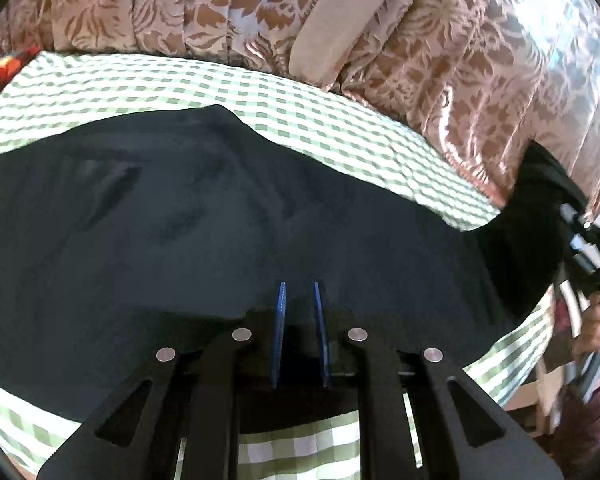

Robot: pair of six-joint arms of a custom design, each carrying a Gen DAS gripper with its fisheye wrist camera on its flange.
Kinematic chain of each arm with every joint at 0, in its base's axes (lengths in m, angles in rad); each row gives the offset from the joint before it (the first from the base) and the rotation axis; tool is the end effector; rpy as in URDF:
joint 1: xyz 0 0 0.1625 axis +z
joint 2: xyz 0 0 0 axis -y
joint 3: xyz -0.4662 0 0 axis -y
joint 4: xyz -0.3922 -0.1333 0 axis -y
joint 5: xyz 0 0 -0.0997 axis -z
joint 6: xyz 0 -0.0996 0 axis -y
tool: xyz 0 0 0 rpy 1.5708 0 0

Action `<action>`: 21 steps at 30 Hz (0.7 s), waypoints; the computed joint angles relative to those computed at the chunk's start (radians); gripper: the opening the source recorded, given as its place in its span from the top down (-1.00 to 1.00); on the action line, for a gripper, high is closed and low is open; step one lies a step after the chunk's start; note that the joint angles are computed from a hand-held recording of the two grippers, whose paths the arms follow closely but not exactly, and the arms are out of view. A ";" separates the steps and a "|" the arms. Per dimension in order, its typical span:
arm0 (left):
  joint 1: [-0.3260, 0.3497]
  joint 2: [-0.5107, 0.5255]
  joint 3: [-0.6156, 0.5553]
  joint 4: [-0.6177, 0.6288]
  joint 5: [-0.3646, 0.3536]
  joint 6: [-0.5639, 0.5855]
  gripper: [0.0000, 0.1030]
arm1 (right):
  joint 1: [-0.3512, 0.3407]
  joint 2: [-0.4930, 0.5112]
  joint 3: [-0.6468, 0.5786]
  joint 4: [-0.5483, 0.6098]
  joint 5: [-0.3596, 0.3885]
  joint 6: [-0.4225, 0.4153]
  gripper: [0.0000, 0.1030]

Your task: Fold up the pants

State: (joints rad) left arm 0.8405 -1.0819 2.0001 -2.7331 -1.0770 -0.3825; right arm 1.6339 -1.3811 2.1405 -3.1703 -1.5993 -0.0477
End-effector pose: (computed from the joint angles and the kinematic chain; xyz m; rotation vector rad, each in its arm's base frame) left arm -0.2491 -0.5488 0.2015 0.3956 2.7480 -0.6584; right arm 0.1626 -0.5038 0.3581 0.1397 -2.8469 1.2733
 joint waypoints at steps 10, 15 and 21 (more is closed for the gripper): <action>0.087 -0.046 -0.009 -0.035 -0.209 -0.028 0.75 | 0.133 0.298 -0.127 0.214 -0.100 -0.085 0.62; 0.132 -0.035 -0.033 -0.047 -0.329 -0.062 -0.37 | 0.151 0.349 -0.128 0.230 -0.183 -0.133 0.61; 0.152 0.006 -0.073 -0.042 -0.406 -0.104 -0.39 | 0.152 0.339 -0.101 0.211 -0.179 -0.201 0.20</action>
